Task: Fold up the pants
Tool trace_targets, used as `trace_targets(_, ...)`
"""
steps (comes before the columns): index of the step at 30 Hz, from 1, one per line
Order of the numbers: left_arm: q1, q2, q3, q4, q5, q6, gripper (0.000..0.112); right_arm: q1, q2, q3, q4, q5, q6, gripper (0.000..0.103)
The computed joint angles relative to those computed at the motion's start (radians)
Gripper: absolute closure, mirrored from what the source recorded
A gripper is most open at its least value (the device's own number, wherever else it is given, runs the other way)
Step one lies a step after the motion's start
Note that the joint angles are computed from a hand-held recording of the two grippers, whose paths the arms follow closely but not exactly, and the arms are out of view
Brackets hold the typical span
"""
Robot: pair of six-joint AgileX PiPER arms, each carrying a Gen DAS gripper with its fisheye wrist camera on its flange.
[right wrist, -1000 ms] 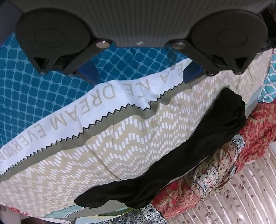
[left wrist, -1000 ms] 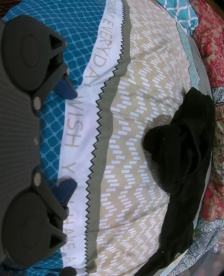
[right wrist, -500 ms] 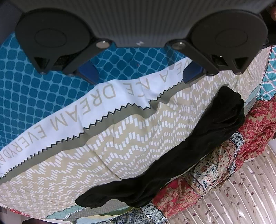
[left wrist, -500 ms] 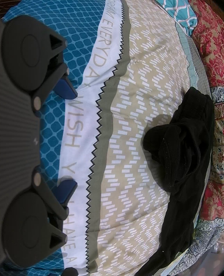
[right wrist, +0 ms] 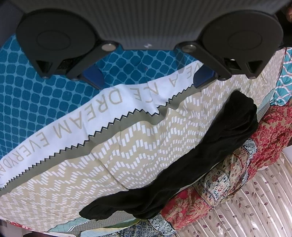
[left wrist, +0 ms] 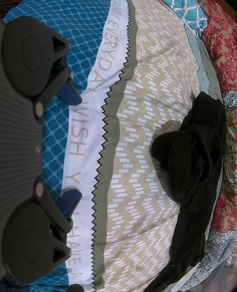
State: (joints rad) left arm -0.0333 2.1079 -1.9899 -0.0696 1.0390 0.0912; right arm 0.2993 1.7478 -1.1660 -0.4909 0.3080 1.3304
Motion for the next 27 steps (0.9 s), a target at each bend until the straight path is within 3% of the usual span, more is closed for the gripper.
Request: trace_targets(27,0.007,-0.034,0.064,-0.022,-0.052,0.019,0.009,0.007,-0.016,0.04,-0.12,-0.043,0.138,0.0)
